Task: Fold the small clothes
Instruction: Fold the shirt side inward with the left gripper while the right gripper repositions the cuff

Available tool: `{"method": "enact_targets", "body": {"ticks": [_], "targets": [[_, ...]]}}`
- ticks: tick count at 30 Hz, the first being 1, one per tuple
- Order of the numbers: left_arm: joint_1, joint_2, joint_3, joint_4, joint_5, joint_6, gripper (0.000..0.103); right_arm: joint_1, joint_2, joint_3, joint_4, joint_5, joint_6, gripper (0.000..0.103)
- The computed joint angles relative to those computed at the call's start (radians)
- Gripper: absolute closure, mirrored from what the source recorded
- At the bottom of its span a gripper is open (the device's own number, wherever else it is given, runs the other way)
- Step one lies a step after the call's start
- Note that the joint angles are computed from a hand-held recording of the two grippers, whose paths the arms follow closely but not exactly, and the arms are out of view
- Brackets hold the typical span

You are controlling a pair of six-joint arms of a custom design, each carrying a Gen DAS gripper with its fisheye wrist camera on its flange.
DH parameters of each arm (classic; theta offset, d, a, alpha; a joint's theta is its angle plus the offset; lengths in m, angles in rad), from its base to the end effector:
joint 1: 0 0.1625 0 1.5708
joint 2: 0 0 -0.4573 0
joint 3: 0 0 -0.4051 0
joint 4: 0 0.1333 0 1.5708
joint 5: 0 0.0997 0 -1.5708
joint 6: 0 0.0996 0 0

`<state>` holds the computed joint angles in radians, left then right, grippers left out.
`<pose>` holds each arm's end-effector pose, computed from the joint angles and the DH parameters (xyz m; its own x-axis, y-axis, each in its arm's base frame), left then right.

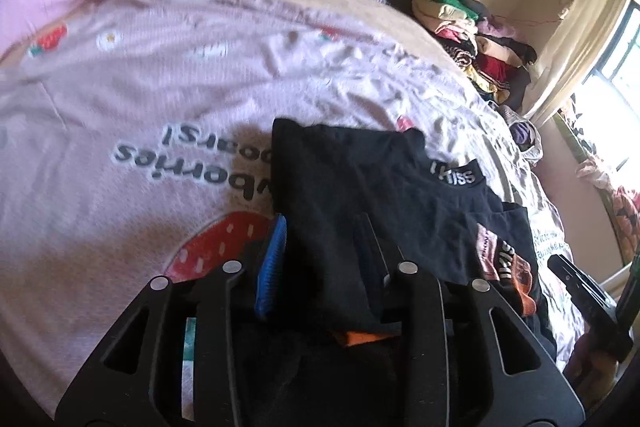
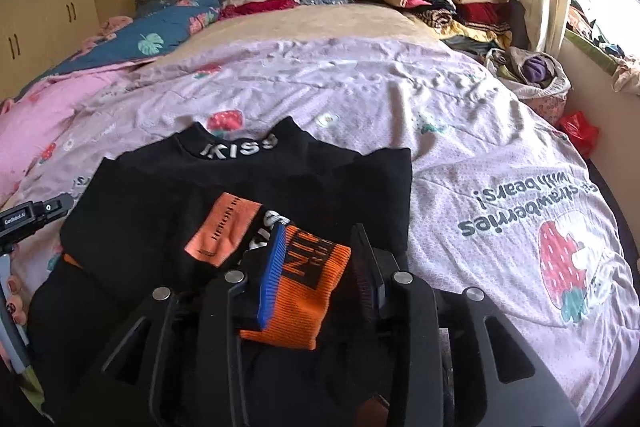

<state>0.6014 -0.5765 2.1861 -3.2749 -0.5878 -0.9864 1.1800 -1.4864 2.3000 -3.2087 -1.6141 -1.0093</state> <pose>-0.2670 -0.4454 -0.0386 -0.8935 -0.2420 -0.3783 0.1372 0.6551 -0.7430 -0.0550 -0.4722 0.3294 -0.7044 -0.3132 0.6370 -0.6339 0.6813 -0.3660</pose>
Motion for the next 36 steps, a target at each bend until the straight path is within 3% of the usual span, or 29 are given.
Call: {"method": "enact_targets", "body": {"ticks": [7, 11, 17, 22, 26, 31, 36], "targets": [[-0.021, 0.008, -0.032, 0.015, -0.036, 0.070, 0.073, 0.007, -0.037, 0.022, 0.103, 0.043, -0.037, 0.070], [-0.008, 0.030, -0.054, 0.007, -0.100, 0.104, 0.073, 0.022, -0.038, 0.047, 0.108, 0.033, -0.082, 0.070], [0.007, 0.052, -0.069, 0.081, -0.145, 0.080, 0.073, 0.033, -0.041, 0.071, 0.133, 0.030, -0.117, 0.070], [0.014, 0.056, -0.051, 0.069, -0.160, 0.081, 0.073, 0.042, -0.035, 0.090, 0.147, 0.024, -0.144, 0.069], [0.012, 0.058, -0.042, 0.053, -0.162, 0.081, 0.073, 0.049, -0.012, 0.096, 0.148, -0.003, -0.153, 0.067], [0.007, 0.057, -0.040, 0.055, -0.160, 0.071, 0.073, 0.056, 0.070, 0.083, 0.062, -0.113, -0.123, 0.067], [0.001, 0.057, -0.039, 0.061, -0.155, 0.066, 0.072, 0.050, 0.081, 0.079, 0.056, -0.123, -0.118, 0.066]]}}
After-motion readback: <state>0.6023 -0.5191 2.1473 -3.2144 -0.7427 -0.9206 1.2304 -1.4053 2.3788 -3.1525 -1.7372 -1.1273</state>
